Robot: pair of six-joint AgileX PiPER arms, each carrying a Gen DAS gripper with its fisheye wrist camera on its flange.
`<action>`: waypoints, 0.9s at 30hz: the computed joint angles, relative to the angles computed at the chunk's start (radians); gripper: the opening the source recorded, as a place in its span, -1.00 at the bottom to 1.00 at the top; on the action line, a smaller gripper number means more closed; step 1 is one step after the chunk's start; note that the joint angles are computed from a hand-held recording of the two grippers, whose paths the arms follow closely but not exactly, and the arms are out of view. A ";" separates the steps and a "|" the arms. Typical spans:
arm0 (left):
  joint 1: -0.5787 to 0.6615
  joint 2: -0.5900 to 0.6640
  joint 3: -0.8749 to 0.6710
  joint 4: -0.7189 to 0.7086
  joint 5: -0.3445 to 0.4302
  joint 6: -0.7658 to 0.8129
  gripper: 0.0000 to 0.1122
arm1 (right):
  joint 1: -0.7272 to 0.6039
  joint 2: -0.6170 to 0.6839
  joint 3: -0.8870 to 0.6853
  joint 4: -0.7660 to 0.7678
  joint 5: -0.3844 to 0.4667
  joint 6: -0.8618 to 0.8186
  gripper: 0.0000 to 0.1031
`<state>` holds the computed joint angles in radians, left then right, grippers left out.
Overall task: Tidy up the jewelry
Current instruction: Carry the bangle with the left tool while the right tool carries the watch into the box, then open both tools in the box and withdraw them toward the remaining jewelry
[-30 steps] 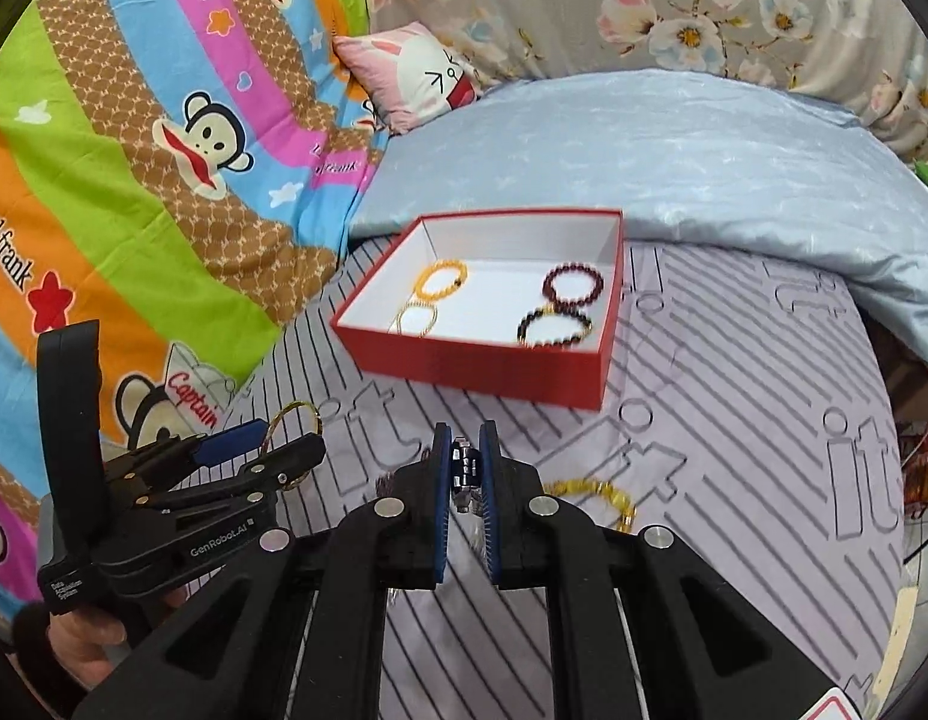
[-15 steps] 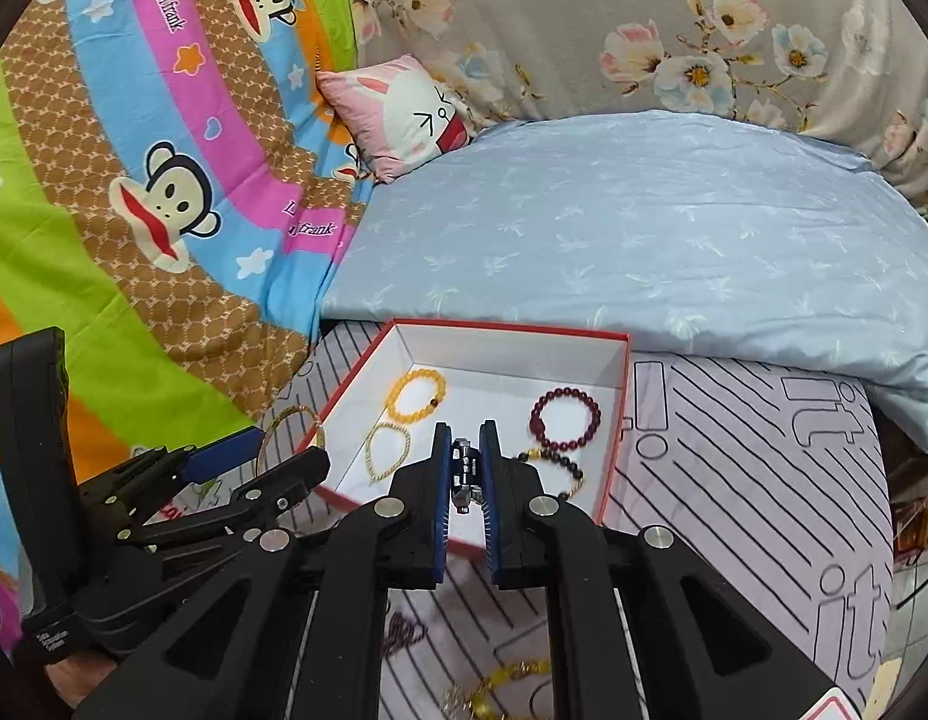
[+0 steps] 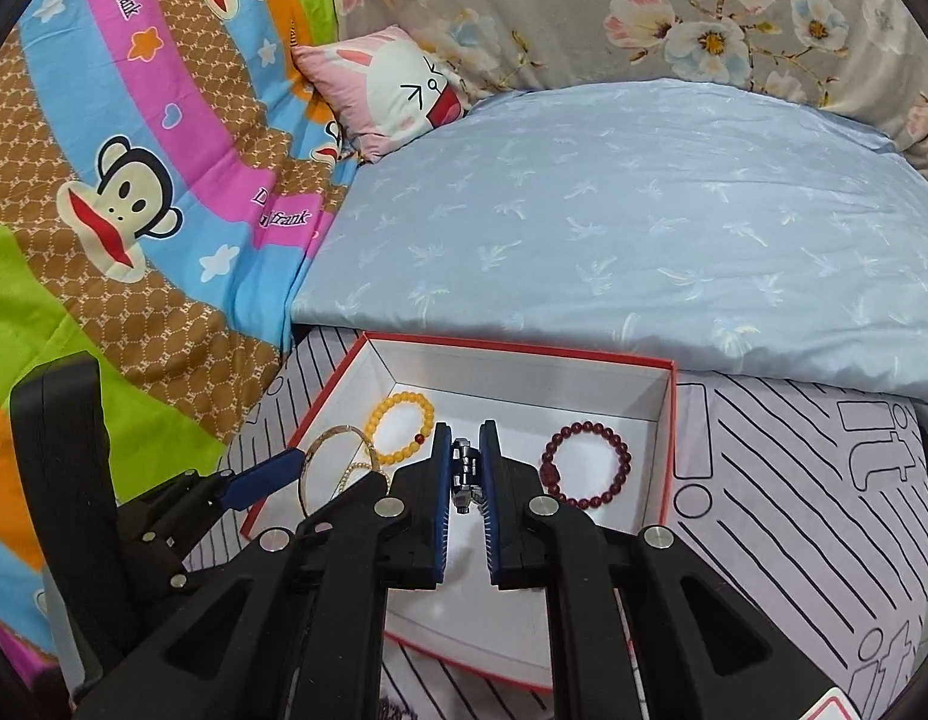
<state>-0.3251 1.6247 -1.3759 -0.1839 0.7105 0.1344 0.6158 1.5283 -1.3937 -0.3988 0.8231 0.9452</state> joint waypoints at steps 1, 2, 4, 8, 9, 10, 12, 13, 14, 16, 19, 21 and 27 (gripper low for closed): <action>0.000 0.013 -0.006 0.002 -0.003 -0.002 -0.04 | -0.007 0.009 -0.003 0.005 -0.005 -0.006 -0.82; -0.001 0.022 -0.011 0.007 -0.004 -0.007 -0.04 | -0.013 0.019 -0.005 0.011 -0.011 -0.010 -0.82; -0.004 0.041 -0.020 0.015 -0.005 -0.017 -0.04 | -0.025 0.036 -0.009 0.027 -0.021 -0.021 -0.82; -0.006 0.064 -0.025 0.037 -0.014 -0.038 -0.04 | -0.035 0.065 -0.007 0.036 -0.024 -0.030 -0.81; -0.005 0.068 -0.025 0.031 -0.015 -0.033 -0.04 | -0.036 0.069 -0.006 0.039 -0.023 -0.032 -0.81; -0.006 0.073 -0.028 0.034 -0.012 -0.034 -0.04 | -0.036 0.066 0.003 0.030 -0.029 -0.023 -0.78; -0.014 0.078 -0.027 0.057 -0.015 -0.053 -0.04 | -0.029 0.057 0.017 0.004 -0.032 0.002 -0.73; -0.022 0.077 -0.024 0.083 -0.022 -0.075 -0.03 | -0.026 0.055 0.019 -0.004 -0.028 0.008 -0.73; -0.025 0.077 -0.023 0.089 -0.023 -0.080 0.00 | -0.022 0.052 0.022 -0.013 -0.023 0.016 -0.73; -0.029 0.073 -0.020 0.099 -0.028 -0.095 0.10 | -0.012 0.048 0.029 -0.026 -0.011 0.033 -0.72; -0.031 0.065 -0.016 0.106 -0.030 -0.099 0.12 | 0.003 0.030 0.053 -0.045 -0.008 0.065 -0.56; -0.030 0.059 -0.013 0.103 -0.030 -0.099 0.12 | 0.012 0.013 0.074 -0.059 -0.009 0.088 -0.47; -0.021 0.022 0.005 0.081 -0.023 -0.083 0.12 | 0.063 -0.045 0.129 -0.113 0.020 0.164 -0.46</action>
<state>-0.3463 1.6466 -1.3711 -0.1033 0.6873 0.0514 0.6792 1.4831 -1.2651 -0.5114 0.8435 1.1093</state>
